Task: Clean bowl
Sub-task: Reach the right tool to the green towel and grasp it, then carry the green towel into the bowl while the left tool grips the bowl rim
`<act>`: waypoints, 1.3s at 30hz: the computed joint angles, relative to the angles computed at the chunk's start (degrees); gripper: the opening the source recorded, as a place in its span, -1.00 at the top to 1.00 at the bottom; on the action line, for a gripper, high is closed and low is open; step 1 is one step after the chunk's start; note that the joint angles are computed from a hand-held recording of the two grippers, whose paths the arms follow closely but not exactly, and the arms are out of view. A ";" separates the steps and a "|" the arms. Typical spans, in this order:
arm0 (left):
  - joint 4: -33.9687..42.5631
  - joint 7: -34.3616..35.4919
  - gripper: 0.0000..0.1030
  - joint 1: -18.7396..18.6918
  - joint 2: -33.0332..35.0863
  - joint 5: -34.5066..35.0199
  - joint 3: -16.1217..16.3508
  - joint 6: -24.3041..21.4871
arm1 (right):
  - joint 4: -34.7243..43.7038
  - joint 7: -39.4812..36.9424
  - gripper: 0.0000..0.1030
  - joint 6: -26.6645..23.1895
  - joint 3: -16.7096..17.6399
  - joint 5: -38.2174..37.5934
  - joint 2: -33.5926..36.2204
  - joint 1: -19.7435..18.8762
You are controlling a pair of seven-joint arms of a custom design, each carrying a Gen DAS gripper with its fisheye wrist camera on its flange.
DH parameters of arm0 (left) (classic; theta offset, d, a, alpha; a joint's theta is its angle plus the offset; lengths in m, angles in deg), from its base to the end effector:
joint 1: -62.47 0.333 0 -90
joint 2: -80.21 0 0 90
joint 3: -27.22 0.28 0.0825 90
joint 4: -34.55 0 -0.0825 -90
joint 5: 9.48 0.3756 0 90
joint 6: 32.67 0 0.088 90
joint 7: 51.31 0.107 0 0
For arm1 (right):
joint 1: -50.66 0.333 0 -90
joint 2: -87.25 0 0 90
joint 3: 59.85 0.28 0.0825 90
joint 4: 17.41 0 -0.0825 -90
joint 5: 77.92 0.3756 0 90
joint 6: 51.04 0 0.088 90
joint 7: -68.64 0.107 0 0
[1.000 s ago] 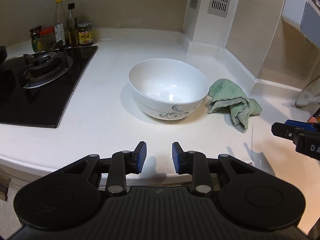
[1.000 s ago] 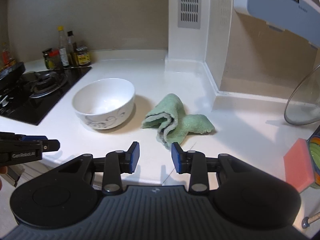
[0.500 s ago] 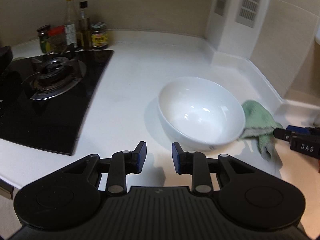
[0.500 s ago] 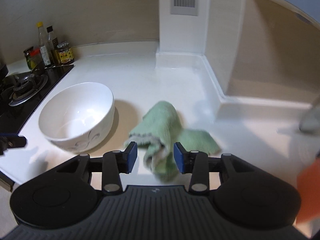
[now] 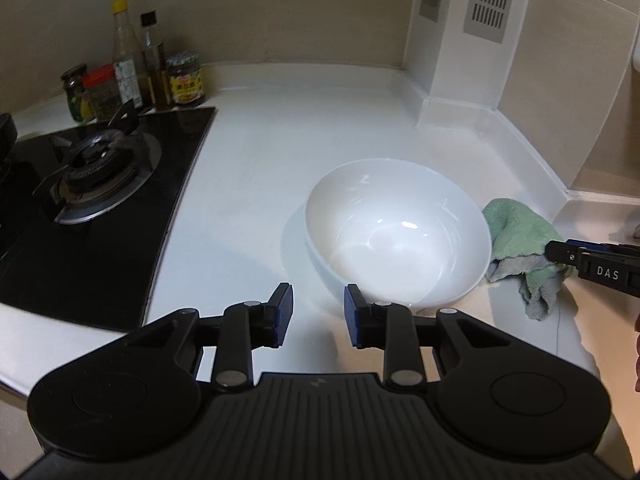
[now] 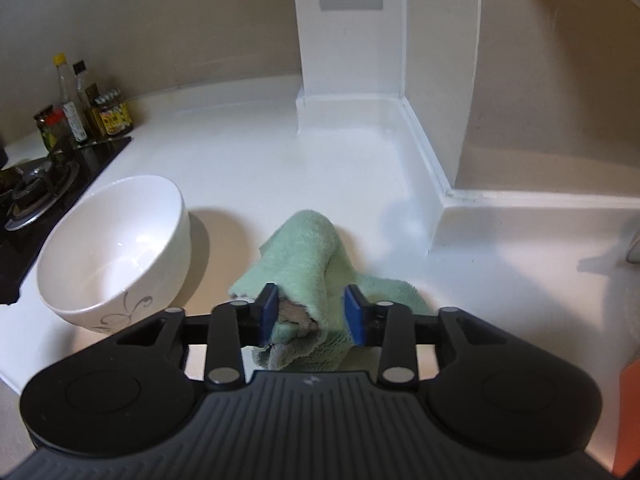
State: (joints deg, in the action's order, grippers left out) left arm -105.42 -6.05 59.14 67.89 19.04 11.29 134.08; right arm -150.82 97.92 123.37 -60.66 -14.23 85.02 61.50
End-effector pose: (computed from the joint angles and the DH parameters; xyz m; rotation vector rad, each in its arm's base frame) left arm 0.4624 -0.1948 0.4208 -1.8080 1.8390 -0.7436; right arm 0.5218 0.0220 0.3807 -1.8288 1.5537 -0.5573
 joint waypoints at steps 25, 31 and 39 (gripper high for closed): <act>0.37 26.96 0.35 -9.53 3.87 -37.89 12.28 8.30 | 16.13 -2.02 0.87 -23.61 2.61 -16.67 3.89 2.27; 2.58 38.21 0.35 -11.13 5.81 -49.52 12.27 6.88 | 24.92 10.93 0.83 -31.62 3.87 -35.35 12.33 2.00; 6.14 44.35 0.35 -8.74 8.42 -55.82 8.99 3.85 | 25.77 10.20 0.47 -35.07 5.10 -33.84 11.19 -1.11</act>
State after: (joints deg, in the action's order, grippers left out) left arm -99.28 38.30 50.40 76.31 -36.78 20.29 137.93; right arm -125.05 108.12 88.30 -55.56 -48.07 96.21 60.39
